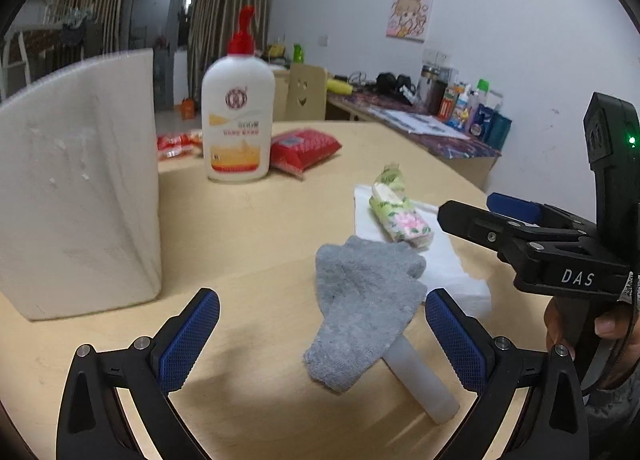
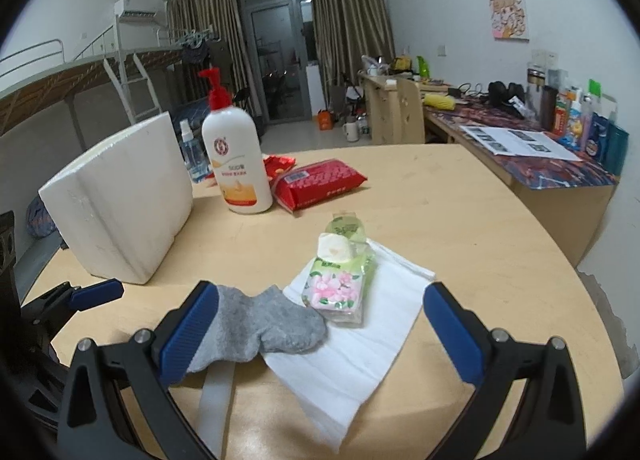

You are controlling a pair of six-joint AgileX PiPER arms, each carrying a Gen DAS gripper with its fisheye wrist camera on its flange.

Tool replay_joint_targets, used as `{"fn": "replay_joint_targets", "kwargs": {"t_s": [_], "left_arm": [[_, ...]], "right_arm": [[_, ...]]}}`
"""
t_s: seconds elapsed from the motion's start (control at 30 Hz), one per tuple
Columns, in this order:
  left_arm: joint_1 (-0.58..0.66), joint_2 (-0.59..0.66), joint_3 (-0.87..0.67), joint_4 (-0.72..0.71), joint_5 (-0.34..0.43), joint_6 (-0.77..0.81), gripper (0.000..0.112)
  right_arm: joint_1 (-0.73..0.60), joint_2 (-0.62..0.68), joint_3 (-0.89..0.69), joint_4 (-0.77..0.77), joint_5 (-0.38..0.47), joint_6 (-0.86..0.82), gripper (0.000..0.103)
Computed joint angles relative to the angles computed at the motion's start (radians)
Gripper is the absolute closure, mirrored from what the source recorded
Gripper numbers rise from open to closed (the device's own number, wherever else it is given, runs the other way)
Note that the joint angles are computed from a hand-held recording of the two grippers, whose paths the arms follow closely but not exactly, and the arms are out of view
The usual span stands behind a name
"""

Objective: Organize soft objects
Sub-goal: 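Grasp the grey sock with the left tool while the right tool grasps the wet wipes packet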

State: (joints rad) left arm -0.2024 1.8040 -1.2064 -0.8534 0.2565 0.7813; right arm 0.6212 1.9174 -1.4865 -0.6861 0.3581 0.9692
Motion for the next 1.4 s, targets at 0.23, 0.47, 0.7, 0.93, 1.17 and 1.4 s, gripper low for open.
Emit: {"fn": "replay_joint_targets", "kwargs": {"t_s": [0.23,0.47,0.7,0.93,1.17,1.4], "left_arm": [[0.005,0.045,-0.047,0.058,0.064,-0.048,0.025],[0.018,0.073,-0.081,0.063,0.126,-0.056,0.058],[0.035,0.093,-0.106,0.016,0.198,-0.006,0.085],[0.035,0.089,-0.098,-0.031,0.222,0.062,0.100],[0.033,0.074,-0.075,-0.086,0.223,0.139,0.101],[0.038,0.064,-0.059,-0.133,0.223,0.200,0.102]], "right_arm": [[-0.021,0.060,-0.096,0.227,0.046,-0.258,0.001],[-0.045,0.107,-0.166,0.365,0.075,-0.410,0.003],[-0.065,0.155,-0.234,0.497,0.112,-0.545,0.010],[-0.073,0.194,-0.296,0.555,0.162,-0.602,0.030],[-0.075,0.230,-0.354,0.546,0.220,-0.589,0.037],[-0.076,0.268,-0.407,0.528,0.281,-0.561,0.058]]}}
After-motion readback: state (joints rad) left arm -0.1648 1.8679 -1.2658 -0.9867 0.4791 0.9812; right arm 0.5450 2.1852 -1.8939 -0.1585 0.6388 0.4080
